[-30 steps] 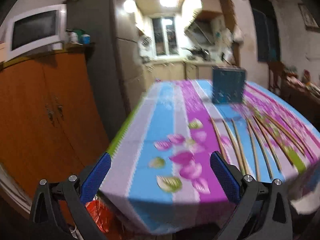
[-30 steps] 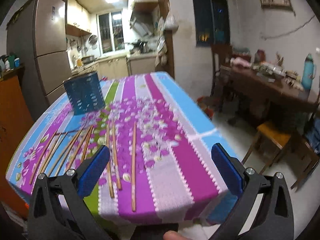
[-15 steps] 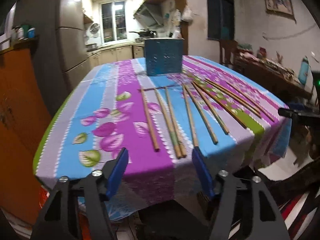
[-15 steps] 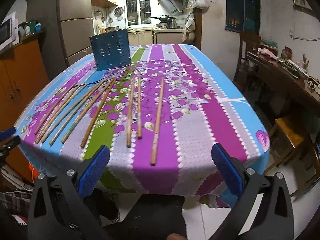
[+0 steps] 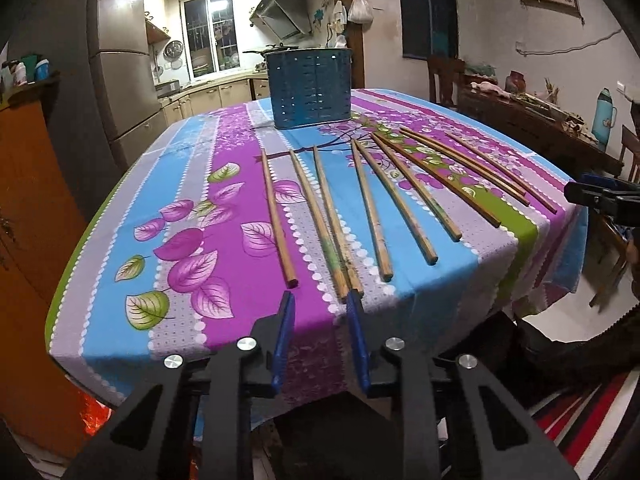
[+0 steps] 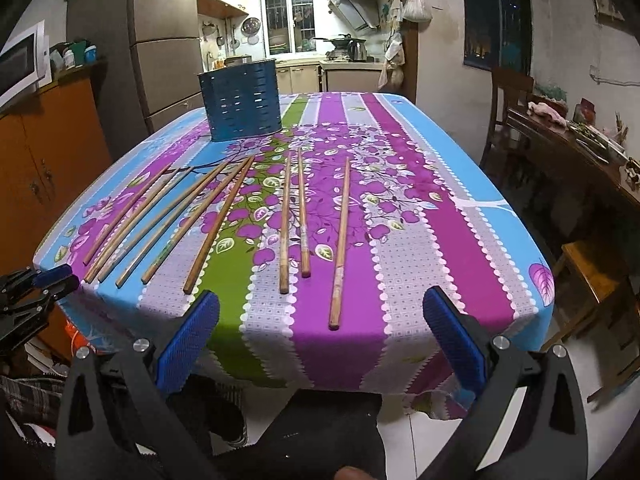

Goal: Organize utensils
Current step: 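Lower the right gripper onto one wooden chopstick and close while the left gripper closes on another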

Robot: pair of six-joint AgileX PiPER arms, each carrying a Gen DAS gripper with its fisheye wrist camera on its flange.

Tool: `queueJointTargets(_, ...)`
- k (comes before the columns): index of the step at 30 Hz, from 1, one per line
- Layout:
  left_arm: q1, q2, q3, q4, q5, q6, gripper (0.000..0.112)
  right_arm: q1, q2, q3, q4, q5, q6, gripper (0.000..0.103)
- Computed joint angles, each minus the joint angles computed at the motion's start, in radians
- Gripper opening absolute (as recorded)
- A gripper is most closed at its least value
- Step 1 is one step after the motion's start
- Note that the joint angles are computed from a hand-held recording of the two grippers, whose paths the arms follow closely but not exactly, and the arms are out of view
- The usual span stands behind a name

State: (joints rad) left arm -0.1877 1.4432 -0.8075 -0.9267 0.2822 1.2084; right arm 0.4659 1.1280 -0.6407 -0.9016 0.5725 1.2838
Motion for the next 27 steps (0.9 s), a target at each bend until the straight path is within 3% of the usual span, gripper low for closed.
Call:
queueJointTargets(2, 0.0, 0.0, 0.002, -0.014, 0.006, 0.015, 0.027, 0.008, 0.005, -0.002, -0.008, 0.0, 0.003, 0.098)
queueJointTargets(5, -0.006, 0.002, 0.003, -0.004, -0.044, -0.001, 0.028, 0.026, 0.017, -0.008, -0.023, 0.01, 0.017, 0.098)
queueJointTargets(14, 0.007, 0.096, -0.086, -0.026, -0.057, 0.025, 0.028, 0.057, 0.051, -0.025, -0.06, 0.034, 0.045, 0.098)
queueJointTargets(17, -0.002, 0.109, -0.083, -0.111, -0.062, 0.112, 0.028, 0.099, 0.053, -0.018, -0.153, 0.087, 0.124, 0.098)
queueJointTargets(20, -0.003, 0.117, -0.073, -0.252, -0.072, 0.252, 0.028, 0.069, 0.062, -0.013, -0.151, 0.063, 0.114, 0.097)
queueJointTargets(22, 0.005, 0.123, -0.076, -0.285, -0.058, 0.277, 0.028, 0.048, 0.079, -0.007, -0.169, 0.055, 0.132, 0.085)
queueJointTargets(26, 0.016, 0.124, -0.067, -0.388, -0.047, 0.379, 0.027, 0.0, 0.105, 0.005, -0.191, 0.026, 0.146, 0.045)
queueJointTargets(27, 0.017, 0.124, -0.063, -0.417, -0.042, 0.407, 0.022, -0.014, 0.108, 0.009, -0.192, 0.013, 0.145, 0.04)
